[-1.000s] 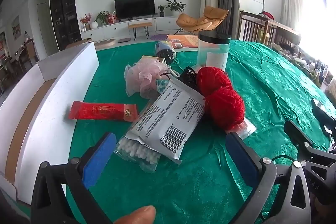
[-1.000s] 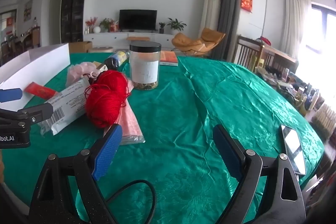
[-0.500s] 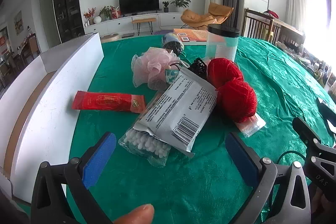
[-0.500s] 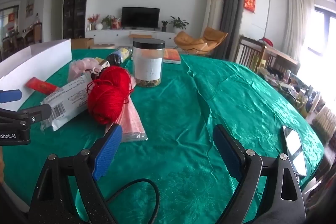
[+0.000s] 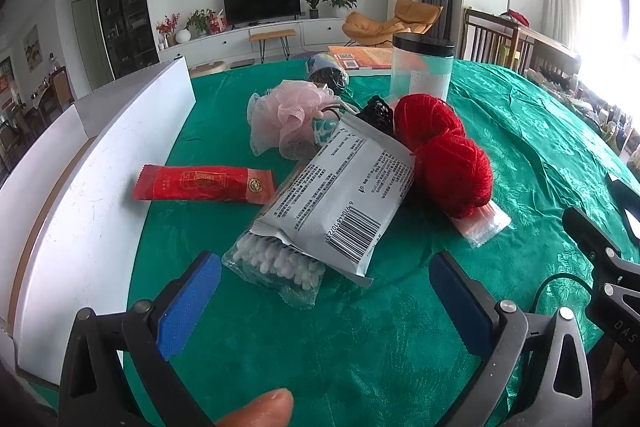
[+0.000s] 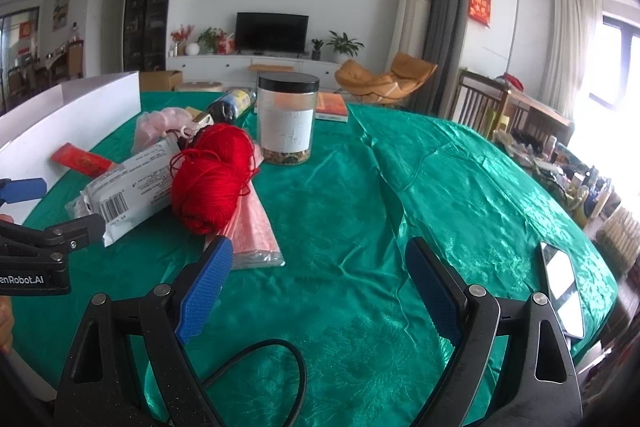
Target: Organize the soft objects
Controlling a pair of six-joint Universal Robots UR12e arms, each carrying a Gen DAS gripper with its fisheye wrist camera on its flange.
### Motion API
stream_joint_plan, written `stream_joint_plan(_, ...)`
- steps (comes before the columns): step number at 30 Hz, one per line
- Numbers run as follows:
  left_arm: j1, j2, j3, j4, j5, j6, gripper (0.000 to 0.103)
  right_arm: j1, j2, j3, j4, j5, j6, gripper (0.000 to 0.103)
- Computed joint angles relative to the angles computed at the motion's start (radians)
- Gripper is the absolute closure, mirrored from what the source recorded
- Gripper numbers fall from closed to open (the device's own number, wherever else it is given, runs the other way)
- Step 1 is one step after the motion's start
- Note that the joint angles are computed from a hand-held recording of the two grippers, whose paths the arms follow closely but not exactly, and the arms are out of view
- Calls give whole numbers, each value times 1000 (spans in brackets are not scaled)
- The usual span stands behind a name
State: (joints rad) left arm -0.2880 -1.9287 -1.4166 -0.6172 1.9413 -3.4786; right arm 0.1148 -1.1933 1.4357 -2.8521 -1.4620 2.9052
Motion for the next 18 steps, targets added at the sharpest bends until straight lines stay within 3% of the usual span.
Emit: stream_joint_plan(18, 17, 6, -27, -56, -16, -15, 0, 1, 2, -1, 15, 3, 0, 13)
